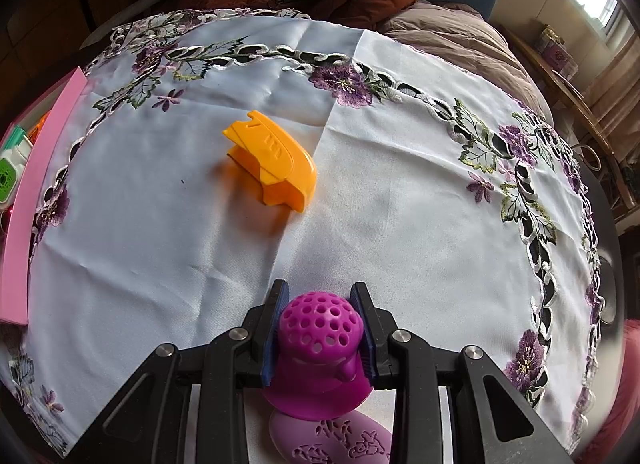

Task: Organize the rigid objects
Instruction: 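Carry the black cup into the tray and open the left gripper while the right gripper holds the suction cup, then carry the pink suction cup into the tray and open the right gripper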

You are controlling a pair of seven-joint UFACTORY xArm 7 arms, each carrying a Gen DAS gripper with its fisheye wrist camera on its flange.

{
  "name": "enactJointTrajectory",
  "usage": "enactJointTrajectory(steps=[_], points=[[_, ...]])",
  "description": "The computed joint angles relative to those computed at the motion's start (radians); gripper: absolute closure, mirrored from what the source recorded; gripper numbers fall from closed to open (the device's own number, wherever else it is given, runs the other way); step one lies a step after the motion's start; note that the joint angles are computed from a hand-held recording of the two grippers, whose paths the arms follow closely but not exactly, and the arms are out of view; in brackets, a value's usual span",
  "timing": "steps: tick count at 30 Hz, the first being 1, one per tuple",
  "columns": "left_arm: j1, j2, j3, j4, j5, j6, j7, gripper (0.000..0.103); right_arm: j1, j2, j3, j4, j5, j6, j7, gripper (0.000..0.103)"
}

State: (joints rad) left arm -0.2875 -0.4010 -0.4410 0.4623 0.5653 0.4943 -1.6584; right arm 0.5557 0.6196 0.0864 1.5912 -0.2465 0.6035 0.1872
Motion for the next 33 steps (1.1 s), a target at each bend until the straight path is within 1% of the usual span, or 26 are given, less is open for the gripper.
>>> enactJointTrajectory(steps=[1,2,6,14,18,25,29,33], points=[[-0.001,-0.002,-0.001,0.001,0.001,0.005,0.002,0.029,0.001,0.0,0.0,-0.001,0.0,0.0,0.001,0.071],[-0.002,-0.002,-0.003,0.002,0.003,0.011,0.002,0.029,0.001,0.0,0.0,-0.001,0.0,0.0,0.001,0.07],[-0.005,-0.004,-0.002,0.001,0.003,0.021,0.001,0.029,0.001,0.0,-0.001,-0.001,-0.001,-0.001,0.001,0.071],[-0.011,-0.016,-0.013,0.015,0.026,0.08,-0.012,0.03,0.0,-0.001,-0.001,-0.001,0.0,-0.001,0.001,0.071],[-0.014,-0.035,-0.019,0.016,0.036,0.104,-0.024,0.03,-0.003,0.001,0.002,0.005,0.007,0.002,0.002,0.071],[-0.02,-0.092,-0.024,-0.01,0.02,0.13,-0.057,0.03,-0.006,0.004,0.005,0.009,0.017,-0.007,0.006,0.071],[-0.018,-0.129,-0.027,-0.027,0.008,0.142,-0.063,0.03,-0.032,-0.007,0.051,-0.003,0.076,-0.042,-0.036,0.071],[-0.015,-0.145,-0.031,-0.034,-0.004,0.155,-0.06,0.03,-0.015,-0.024,0.08,-0.022,0.102,-0.093,-0.087,0.071]])
